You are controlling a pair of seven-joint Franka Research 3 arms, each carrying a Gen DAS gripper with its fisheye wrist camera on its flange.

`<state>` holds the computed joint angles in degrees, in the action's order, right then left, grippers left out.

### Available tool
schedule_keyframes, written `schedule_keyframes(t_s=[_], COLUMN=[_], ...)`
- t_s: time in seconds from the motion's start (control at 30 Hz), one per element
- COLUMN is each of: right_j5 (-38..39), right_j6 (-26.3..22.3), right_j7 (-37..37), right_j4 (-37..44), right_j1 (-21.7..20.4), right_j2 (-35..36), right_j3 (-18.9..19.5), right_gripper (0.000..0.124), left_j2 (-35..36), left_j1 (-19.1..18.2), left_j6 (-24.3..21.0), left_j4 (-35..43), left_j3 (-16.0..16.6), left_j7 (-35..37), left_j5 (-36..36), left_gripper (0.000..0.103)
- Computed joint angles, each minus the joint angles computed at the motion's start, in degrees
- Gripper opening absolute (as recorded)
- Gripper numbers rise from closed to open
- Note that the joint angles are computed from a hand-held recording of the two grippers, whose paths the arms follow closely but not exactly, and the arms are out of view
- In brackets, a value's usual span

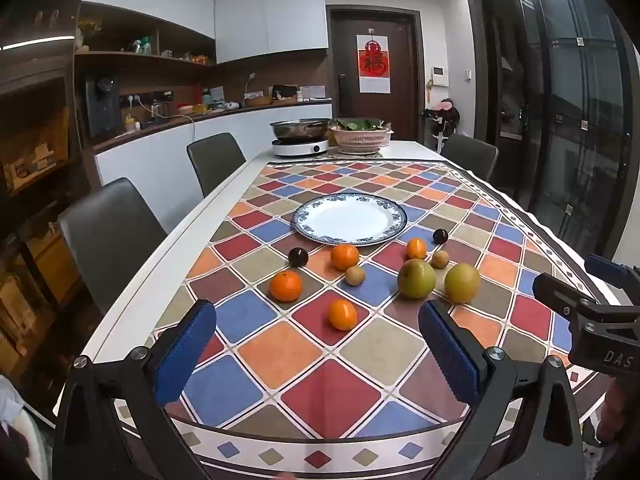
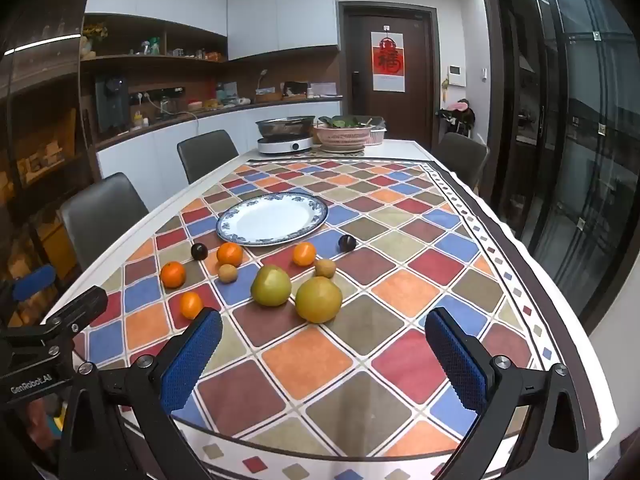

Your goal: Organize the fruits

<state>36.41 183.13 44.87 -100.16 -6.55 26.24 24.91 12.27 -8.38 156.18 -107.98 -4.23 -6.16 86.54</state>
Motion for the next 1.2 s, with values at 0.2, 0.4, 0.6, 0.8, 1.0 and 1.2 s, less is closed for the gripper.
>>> schedule_keyframes(t_s=[0.2,0.4,0.6,0.8,1.0,1.2], right_j5=[-0.7,-1.3,-2.1,-2.7,-3.1,-3.4], right_j6=[0.4,0.5,0.6,0.7,0.7,0.7], right_j7=[0.3,0.9,1.5,2.0,2.3,2.5], right_j4=[-0.2,-0.3,-0.3,-0.3,-0.3,-0.3], right_j1=[-0.2,0.0,0.1,-0.2,-0.4,-0.4], right_j2=[0.0,0.0,0.0,0.1,0.2,0.1], right_j3=[0.2,0.0,-0.2,0.1,0.2,0.2], right_gripper=[0.102,0.102,0.102,0.102,0.102,0.102], left_j2=[0.2,0.5,-0.2,-0.4,-0.5,-0.5], left_j1=[0.1,0.4,0.3,0.3,0.3,0.3], left_j6=[-0.1,0.8,1.3,0.7,0.5,0.7], left_j4=[0.0,0.3,-0.3,-0.3,-0.3,-0.3], left_j3=[0.0,0.1,0.3,0.1,0.1,0.1], left_j7=[-0.2,1.4,0.8,1.6,1.4,1.3], left_j5=[-0.5,-2.1,-1.4,-2.1,-1.9,-1.8], left_gripper=[0.103,0.103,0.103,0.103,0.103,0.103])
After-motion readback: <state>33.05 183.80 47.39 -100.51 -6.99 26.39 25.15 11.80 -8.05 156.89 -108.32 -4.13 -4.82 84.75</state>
